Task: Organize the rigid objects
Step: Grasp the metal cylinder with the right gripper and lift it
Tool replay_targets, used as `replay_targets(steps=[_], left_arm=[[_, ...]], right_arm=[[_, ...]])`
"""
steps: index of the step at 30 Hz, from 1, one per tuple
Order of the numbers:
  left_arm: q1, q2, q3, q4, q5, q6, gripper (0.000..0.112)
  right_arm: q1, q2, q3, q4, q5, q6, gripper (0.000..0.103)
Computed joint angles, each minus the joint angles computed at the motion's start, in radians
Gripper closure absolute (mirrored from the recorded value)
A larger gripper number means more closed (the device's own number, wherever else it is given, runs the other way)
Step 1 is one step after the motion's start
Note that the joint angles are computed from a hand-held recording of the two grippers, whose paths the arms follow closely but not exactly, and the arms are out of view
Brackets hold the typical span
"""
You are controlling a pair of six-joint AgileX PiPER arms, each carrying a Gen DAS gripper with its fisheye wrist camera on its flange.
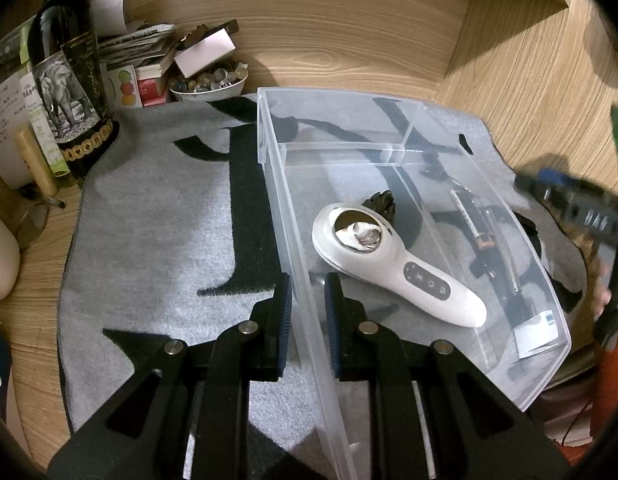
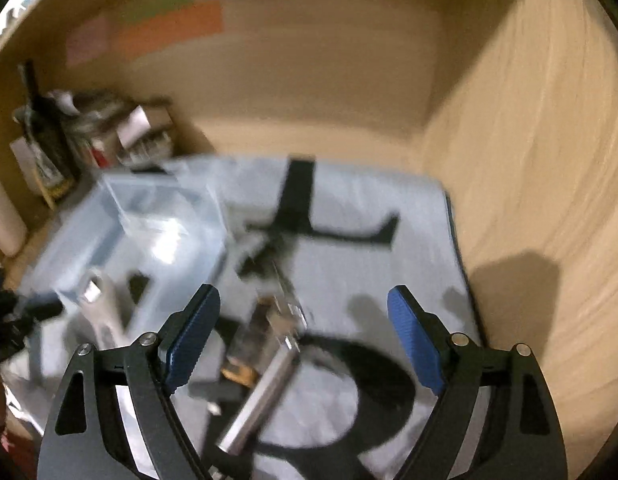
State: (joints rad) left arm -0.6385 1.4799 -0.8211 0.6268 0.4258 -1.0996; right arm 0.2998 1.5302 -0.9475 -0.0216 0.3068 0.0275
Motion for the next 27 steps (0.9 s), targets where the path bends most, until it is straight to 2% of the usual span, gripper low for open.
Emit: replay_targets(steps=[3, 7, 9, 11, 12, 13, 14, 16, 18, 20, 27], left_arm=[[-0.005, 0.004, -0.005, 0.010, 0.009, -0.009, 0.096], [-0.018, 0.009, -0.009, 0.038, 0.022, -0.041, 0.096], [-0.024, 0.010, -0.010, 0.047, 0.029, -0.054, 0.096], [-0.026, 0.011, -0.011, 0.050, 0.032, -0.059, 0.096], [-0.026, 0.010, -0.011, 0.049, 0.031, -0.057, 0.096], [-0.026, 0.010, -0.011, 0.049, 0.031, -0.057, 0.096], [-0.028, 0.010, -0.012, 0.052, 0.035, -0.060, 0.096], [-0.029, 0.009, -0.012, 0.053, 0.037, -0.061, 0.096], [-0.030, 0.008, -0.011, 0.056, 0.039, -0.064, 0.096], [-0.030, 0.007, -0.011, 0.054, 0.039, -0.063, 0.096], [-0.030, 0.007, -0.011, 0.053, 0.040, -0.063, 0.096]], right_arm=[[-0.024, 0.028, 0.038, 0.097, 0.011, -0.109, 0.019], [-0.001, 0.030, 0.100, 0.013, -0.003, -0.062, 0.024], [-0.006, 0.031, 0.122, 0.051, -0.013, -0.120, 0.033], [-0.006, 0.041, 0.120, 0.064, 0.000, -0.146, 0.054], [-0.003, 0.047, 0.118, 0.058, 0.002, -0.146, 0.056], [-0.004, 0.040, 0.127, 0.077, -0.011, -0.167, 0.062], [0.001, 0.039, 0.127, 0.056, -0.016, -0.147, 0.073], [0.003, 0.034, 0.121, 0.045, -0.009, -0.142, 0.089], [0.012, 0.031, 0.115, -0.032, -0.008, -0.057, 0.089], [0.011, 0.025, 0.116, -0.043, -0.016, -0.039, 0.089], [-0.016, -0.043, 0.104, 0.129, -0.022, -0.186, 0.089]])
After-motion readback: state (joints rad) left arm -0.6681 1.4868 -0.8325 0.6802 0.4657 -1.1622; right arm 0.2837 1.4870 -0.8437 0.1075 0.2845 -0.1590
